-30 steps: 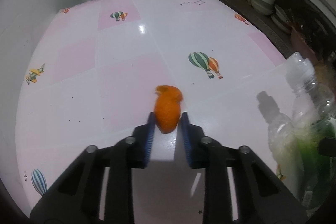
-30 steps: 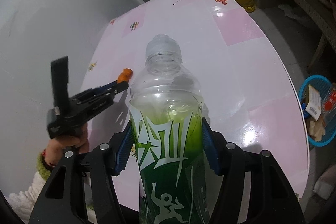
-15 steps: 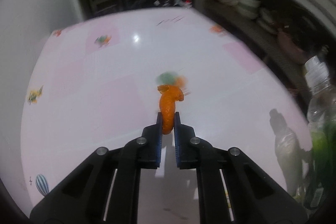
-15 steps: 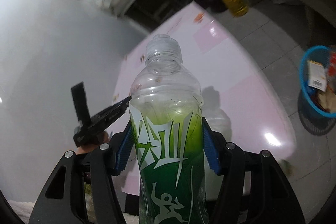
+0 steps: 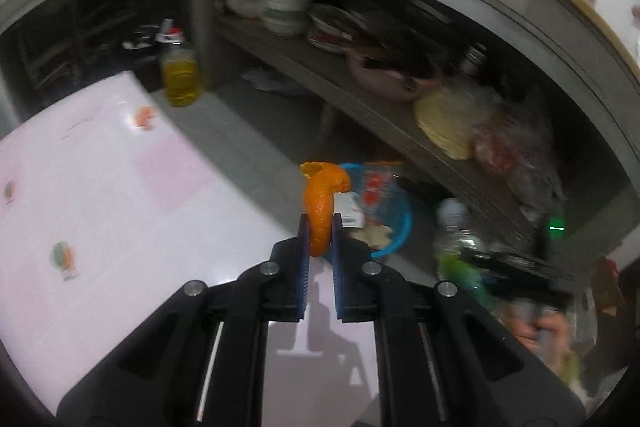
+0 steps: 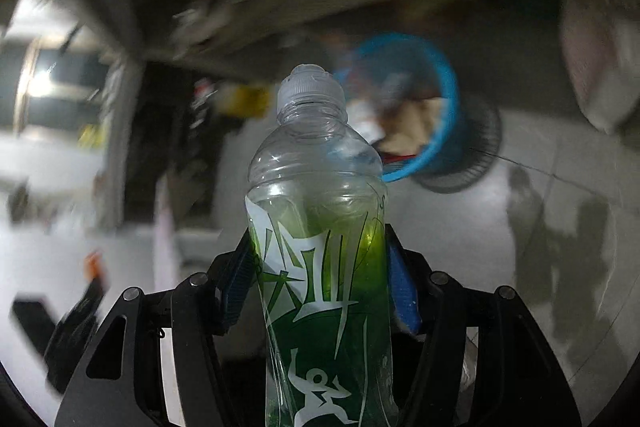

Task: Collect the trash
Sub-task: 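Lift the bottle with the right gripper while the left grasps the orange peel, then drop the bottle and orange peel into the wastebasket, opening both grippers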

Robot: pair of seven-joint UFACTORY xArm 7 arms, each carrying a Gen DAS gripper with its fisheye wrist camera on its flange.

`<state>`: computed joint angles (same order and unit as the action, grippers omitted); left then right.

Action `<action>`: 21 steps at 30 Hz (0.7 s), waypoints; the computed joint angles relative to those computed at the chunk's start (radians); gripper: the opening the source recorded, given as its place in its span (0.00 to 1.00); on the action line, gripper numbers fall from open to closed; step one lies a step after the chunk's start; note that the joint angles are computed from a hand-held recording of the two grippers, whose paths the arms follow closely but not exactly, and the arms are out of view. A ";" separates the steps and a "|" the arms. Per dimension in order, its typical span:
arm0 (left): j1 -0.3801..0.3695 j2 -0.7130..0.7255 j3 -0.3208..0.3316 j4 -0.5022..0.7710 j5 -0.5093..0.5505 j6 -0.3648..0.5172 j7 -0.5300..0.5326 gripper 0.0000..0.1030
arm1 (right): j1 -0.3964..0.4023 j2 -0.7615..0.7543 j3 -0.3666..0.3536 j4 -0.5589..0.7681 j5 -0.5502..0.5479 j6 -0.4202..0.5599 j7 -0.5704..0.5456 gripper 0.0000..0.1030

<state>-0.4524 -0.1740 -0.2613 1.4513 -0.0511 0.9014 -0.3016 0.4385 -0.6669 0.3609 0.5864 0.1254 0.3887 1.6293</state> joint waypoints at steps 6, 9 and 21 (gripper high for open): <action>-0.042 0.135 -0.018 0.104 -0.004 0.035 0.010 0.08 | -0.116 0.297 -0.024 -0.020 -0.011 -0.197 0.066 0.58; -0.062 0.194 -0.016 0.146 0.013 0.056 0.018 0.08 | -0.238 0.417 0.019 0.030 -0.140 -0.207 0.151 0.59; -0.113 0.336 0.010 0.268 0.043 0.108 0.014 0.08 | -0.292 0.368 0.047 -0.051 -0.365 -0.244 0.357 0.64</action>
<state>-0.5658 0.1618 -0.2508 1.7192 -0.0079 1.0091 -0.2879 0.1461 -0.2985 0.4075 0.5351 -0.2399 0.1449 1.9860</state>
